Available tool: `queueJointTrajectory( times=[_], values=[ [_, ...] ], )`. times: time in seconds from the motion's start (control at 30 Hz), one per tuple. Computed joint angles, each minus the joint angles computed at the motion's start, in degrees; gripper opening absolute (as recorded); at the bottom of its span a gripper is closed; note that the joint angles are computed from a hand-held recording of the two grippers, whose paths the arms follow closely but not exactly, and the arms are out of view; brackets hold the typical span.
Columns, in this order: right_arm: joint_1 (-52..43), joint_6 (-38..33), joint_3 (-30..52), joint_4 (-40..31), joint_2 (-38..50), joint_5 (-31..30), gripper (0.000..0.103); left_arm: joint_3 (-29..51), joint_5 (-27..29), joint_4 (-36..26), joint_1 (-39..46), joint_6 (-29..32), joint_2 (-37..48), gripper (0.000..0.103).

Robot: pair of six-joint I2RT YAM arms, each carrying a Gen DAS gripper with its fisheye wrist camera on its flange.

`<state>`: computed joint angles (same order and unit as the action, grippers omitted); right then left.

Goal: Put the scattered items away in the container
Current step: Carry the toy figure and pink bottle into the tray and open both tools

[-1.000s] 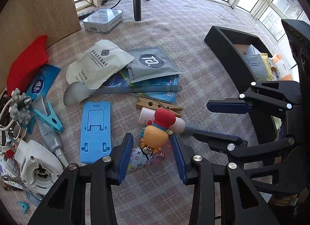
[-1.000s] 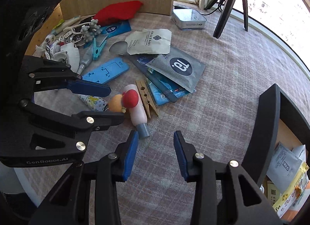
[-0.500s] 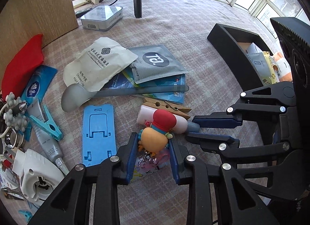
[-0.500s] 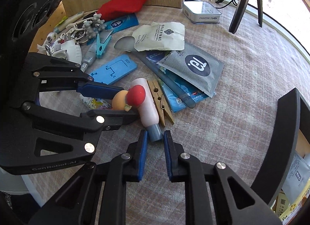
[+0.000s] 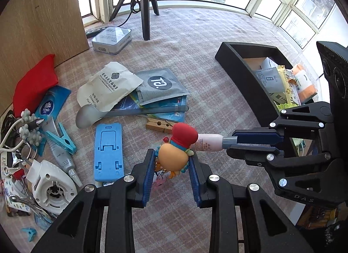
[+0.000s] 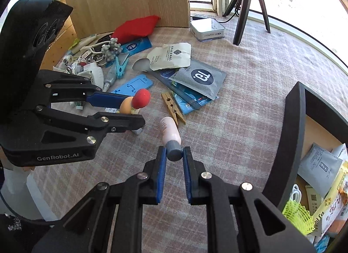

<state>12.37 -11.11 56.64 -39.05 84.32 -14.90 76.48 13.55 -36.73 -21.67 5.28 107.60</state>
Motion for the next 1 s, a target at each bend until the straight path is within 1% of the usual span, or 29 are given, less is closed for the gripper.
queueJointTrajectory(
  times=[0.13, 0.3, 0.43, 0.53, 0.7, 0.87, 1.0],
  values=[
    [-2.1, -0.1, -0.9, -1.0, -3.5, 0.1, 0.015, 0.3, 0.4, -0.4, -1.5, -0.6, -1.2, 0.028],
    [-7.3, -1.8, -0.6, -4.5, -8.5, -1.1, 0.015, 1.8, 1.2, -1.1, -4.2, -1.9, -1.8, 0.028],
    [-12.8, -3.2, 0.3, -7.1, -11.7, -2.5, 0.015, 3.1, 1.5, -1.2, -7.2, -3.2, -2.6, 0.028],
    [-18.4, -5.0, 2.7, -9.0, -12.3, -3.4, 0.015, 5.8, 2.2, -1.5, -9.5, -4.3, -1.6, 0.028],
    [-28.5, -7.3, 8.9, -10.8, -10.0, -4.2, 0.015, 12.7, 2.9, -2.9, -14.2, -6.5, 1.9, 0.028],
    [-37.1, -9.2, 14.6, -11.0, -5.9, -4.5, 0.015, 22.5, 2.8, -5.9, -19.0, -7.6, 6.9, 0.028],
    [-42.0, -9.6, 18.7, -10.2, -2.2, -4.2, 0.015, 30.6, 2.4, -8.6, -22.2, -8.4, 11.4, 0.028]
  ],
)
